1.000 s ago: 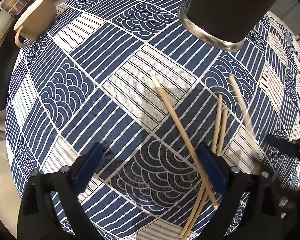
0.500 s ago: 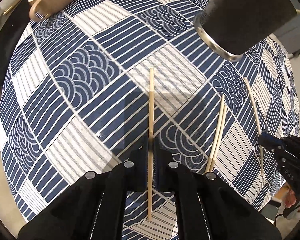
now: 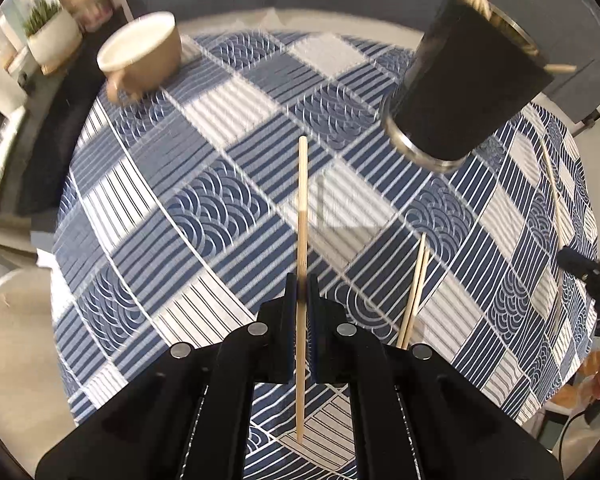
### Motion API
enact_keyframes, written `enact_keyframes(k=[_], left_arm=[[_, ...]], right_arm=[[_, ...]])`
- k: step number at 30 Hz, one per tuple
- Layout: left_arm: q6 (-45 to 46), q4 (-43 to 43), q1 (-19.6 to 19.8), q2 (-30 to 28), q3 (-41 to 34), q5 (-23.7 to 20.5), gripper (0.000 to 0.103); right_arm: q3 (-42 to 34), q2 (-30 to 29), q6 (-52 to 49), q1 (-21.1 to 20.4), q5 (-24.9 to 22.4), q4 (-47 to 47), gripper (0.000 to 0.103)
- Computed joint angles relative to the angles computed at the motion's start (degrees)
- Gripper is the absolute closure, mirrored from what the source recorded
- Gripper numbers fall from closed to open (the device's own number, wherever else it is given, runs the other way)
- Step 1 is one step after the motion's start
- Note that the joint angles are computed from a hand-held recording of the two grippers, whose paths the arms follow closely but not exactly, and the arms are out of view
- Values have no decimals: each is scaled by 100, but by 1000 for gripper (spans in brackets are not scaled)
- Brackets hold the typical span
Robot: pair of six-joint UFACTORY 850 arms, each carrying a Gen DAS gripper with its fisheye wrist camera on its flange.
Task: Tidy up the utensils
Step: 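Lift both held sticks and carry them over the black holder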
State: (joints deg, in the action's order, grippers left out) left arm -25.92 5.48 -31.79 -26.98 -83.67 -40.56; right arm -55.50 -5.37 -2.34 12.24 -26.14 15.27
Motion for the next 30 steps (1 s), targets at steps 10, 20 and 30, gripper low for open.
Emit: enact_keyframes(k=[10,20,30], left_arm=[[-653,858,-341,-131,-819,-140,98],[-731,1225,-529,-264,-1753,-68,98],[-1011,1986,-753,-443,-2372,194,98]], right_arm=[[-471,277,-77,-110,462,-46,98],[-870,374,-1036,-184,784,920,98],[-1291,170,-1004,-255,986,855,98]])
